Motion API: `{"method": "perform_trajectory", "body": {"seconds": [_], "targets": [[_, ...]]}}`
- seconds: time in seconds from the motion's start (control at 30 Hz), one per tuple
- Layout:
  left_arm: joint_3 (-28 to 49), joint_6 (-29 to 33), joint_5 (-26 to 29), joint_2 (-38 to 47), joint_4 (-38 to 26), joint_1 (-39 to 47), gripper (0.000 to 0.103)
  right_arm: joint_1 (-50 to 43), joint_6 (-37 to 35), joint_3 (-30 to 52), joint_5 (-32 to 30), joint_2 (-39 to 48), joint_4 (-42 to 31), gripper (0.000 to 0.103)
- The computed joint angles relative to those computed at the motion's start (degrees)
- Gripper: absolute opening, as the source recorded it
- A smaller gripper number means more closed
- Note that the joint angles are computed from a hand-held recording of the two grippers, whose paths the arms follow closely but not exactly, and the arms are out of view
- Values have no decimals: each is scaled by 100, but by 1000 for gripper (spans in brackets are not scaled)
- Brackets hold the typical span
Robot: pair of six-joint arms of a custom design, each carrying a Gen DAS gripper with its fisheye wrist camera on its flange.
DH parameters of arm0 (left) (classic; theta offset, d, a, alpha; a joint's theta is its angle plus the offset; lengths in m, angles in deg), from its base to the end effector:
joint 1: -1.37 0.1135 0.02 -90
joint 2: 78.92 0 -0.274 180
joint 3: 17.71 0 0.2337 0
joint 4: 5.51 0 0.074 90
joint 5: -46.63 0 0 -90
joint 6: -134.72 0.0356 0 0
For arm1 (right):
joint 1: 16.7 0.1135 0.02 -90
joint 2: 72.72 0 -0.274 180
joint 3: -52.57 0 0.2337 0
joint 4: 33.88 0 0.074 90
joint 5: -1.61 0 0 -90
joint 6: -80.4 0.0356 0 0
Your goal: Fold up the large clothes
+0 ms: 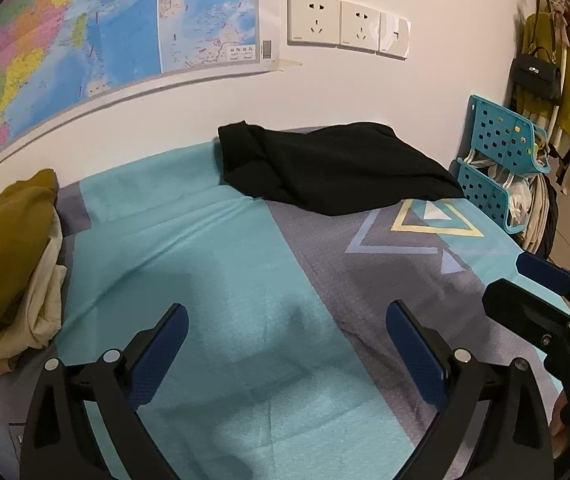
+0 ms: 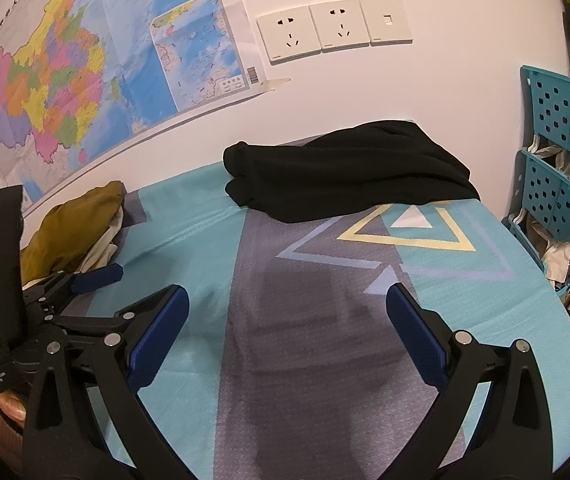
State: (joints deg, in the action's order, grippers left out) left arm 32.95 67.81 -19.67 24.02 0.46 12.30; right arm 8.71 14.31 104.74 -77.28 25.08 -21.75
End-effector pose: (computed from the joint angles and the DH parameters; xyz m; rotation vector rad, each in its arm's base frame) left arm 0.2953 0.0424 0.1186 0.4348 2.2605 -0.1912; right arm 0.2843 0.1274 0.1578 0.0844 2.1558 0.2926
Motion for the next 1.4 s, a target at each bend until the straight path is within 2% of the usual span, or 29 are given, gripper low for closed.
{"method": "perform_trajectory", "body": {"seconds": [0.07, 0.13, 0.2, 0.23, 0.27, 0.37, 0.47, 0.53, 0.73, 1.17, 1.4], "targets": [[-83, 11, -33, -23, 167, -11, 94, 12, 6, -6, 0, 8, 2, 97], [-55, 39, 52, -19, 97, 19, 84, 22, 25, -26, -1, 3, 18, 97], [8, -8, -22, 53, 55, 12, 64, 11, 24, -17, -13, 13, 13, 97], [106, 9, -13, 106, -109, 23, 61, 11, 36, -21, -9, 12, 15, 97], [171, 28, 22, 142, -221, 37, 63, 9, 36, -27, -23, 11, 26, 97], [24, -68, -21, 113, 62, 42, 98, -23, -4, -33, -72, 24, 56, 97], [-8, 12, 150, 12, -17, 71, 96, -36, -3, -20, -90, 29, 37, 97], [-156, -43, 111, -42, 257, 58, 96, -18, -3, -38, -46, 19, 54, 97], [-301, 28, -11, -107, 474, 4, 96, -2, -33, -43, 1, 18, 95, 97], [-237, 80, 244, -144, 278, 128, 96, -14, -61, -23, -27, -9, 47, 97], [-241, 123, 208, -162, 213, 87, 96, 2, -94, -27, 13, -31, 9, 97]]}}
